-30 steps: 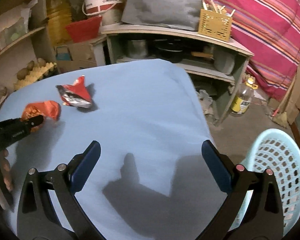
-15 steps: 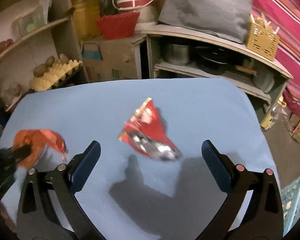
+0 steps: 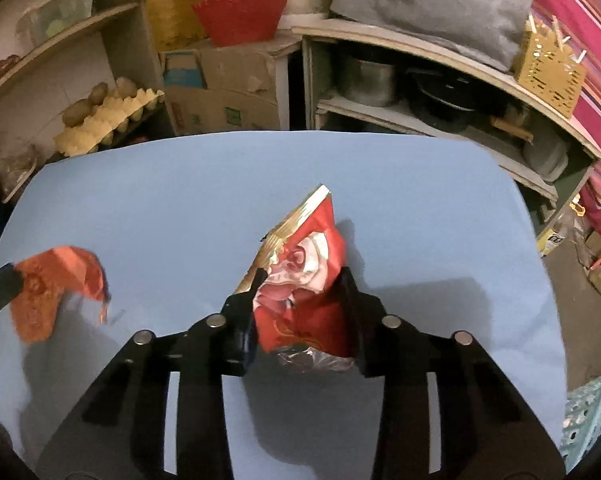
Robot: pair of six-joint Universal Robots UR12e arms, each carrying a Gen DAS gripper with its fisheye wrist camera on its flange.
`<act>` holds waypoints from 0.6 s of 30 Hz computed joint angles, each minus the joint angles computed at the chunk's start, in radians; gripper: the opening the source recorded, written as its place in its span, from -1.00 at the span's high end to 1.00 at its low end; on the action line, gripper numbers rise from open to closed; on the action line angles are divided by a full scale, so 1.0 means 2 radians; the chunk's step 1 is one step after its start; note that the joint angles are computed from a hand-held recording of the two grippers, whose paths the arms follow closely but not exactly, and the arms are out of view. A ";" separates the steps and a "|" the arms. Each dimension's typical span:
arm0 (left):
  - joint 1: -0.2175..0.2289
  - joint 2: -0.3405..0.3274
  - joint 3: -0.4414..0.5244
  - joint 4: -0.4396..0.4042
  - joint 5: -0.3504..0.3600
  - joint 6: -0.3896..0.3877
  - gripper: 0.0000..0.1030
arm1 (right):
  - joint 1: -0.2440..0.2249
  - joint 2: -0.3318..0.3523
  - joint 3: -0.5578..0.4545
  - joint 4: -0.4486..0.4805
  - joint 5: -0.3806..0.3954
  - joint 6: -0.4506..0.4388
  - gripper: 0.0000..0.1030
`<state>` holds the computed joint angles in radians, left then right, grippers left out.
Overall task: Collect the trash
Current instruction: 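Close the right tool on the red foil wrapper while the left tool lifts the orange bag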
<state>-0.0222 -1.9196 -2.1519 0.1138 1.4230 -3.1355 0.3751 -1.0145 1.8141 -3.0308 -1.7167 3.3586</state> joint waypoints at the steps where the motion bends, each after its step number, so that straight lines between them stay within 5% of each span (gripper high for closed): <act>1: -0.002 -0.002 0.002 -0.004 0.002 0.001 0.68 | -0.002 -0.007 0.012 -0.011 0.001 0.002 0.31; 2: -0.003 -0.003 0.004 -0.007 0.003 0.002 0.57 | -0.004 -0.015 0.024 -0.021 0.002 0.004 0.31; 5: -0.009 -0.011 0.008 -0.009 0.017 0.003 -0.17 | -0.009 -0.046 0.072 -0.055 -0.004 0.000 0.31; 8: -0.010 -0.018 0.011 -0.016 0.012 0.001 -0.17 | -0.010 -0.074 0.112 -0.072 -0.023 -0.006 0.31; 10: -0.006 -0.022 0.012 -0.017 -0.002 -0.003 -0.13 | -0.013 -0.095 0.139 -0.083 -0.029 0.001 0.31; 14: -0.006 -0.030 0.016 -0.025 -0.011 -0.004 0.69 | -0.018 -0.123 0.182 -0.113 -0.052 0.017 0.31; 18: -0.014 -0.034 0.012 -0.003 0.010 0.000 0.87 | -0.032 -0.137 0.211 -0.136 -0.041 0.036 0.31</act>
